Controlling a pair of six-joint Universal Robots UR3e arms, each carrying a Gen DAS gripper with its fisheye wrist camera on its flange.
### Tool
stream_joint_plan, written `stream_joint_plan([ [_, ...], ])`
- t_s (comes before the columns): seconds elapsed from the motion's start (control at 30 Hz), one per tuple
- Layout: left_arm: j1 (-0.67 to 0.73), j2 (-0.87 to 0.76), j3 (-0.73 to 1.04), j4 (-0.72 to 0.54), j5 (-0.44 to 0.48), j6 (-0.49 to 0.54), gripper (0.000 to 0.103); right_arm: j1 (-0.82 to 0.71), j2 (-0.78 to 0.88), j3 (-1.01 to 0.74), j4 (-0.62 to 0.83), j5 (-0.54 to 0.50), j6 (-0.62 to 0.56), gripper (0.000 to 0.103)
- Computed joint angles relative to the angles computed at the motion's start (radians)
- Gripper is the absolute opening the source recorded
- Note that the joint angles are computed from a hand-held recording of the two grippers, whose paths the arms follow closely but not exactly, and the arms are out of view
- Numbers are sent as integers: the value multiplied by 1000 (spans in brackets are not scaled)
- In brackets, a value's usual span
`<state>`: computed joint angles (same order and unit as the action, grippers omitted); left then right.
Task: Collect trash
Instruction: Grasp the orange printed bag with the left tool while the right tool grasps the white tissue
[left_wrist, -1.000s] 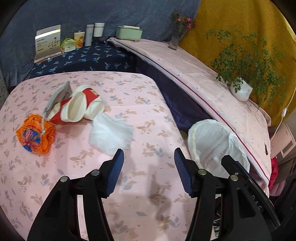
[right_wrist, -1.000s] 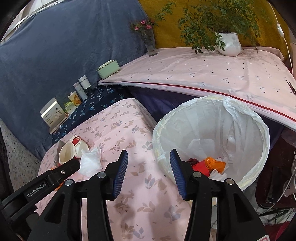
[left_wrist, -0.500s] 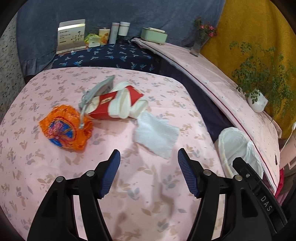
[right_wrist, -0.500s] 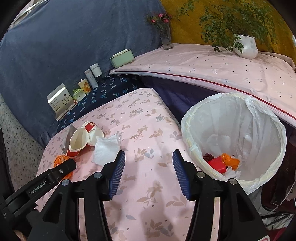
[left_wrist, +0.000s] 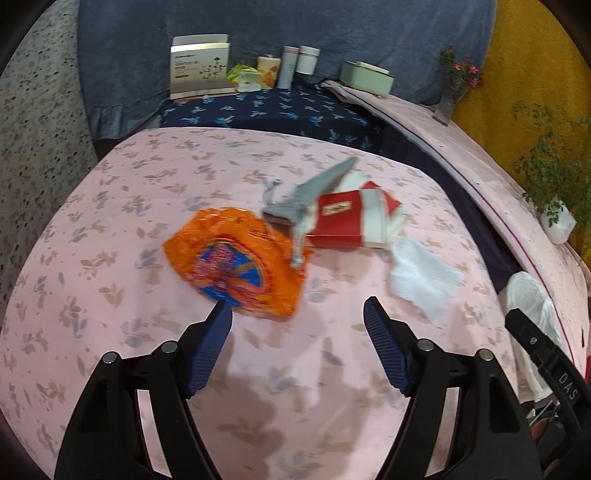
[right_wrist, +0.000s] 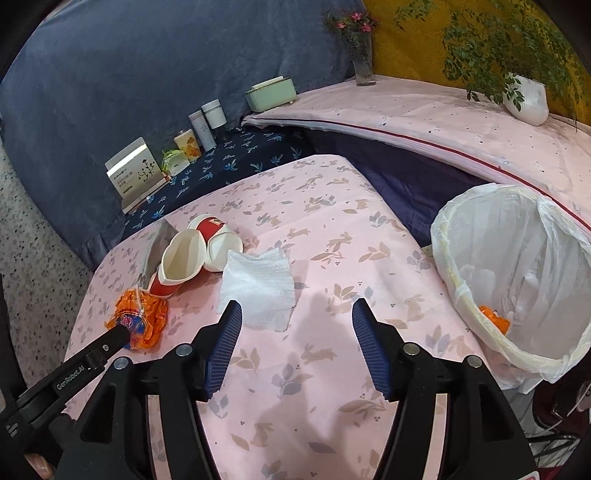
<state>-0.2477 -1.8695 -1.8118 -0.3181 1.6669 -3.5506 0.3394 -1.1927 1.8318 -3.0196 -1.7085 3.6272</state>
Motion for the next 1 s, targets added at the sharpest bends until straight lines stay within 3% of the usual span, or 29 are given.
stream_joint_plan([
  [0.4, 183, -20, -79, 44, -43, 83, 75, 65, 231, -309, 136, -8, 9, 64],
  [0.83, 193, -166, 69, 22, -81, 118, 75, 65, 426, -564, 259, -16, 18, 64],
  [1.0, 176, -202, 108, 5, -75, 126, 59, 74, 465, -607, 272, -41, 13, 65],
])
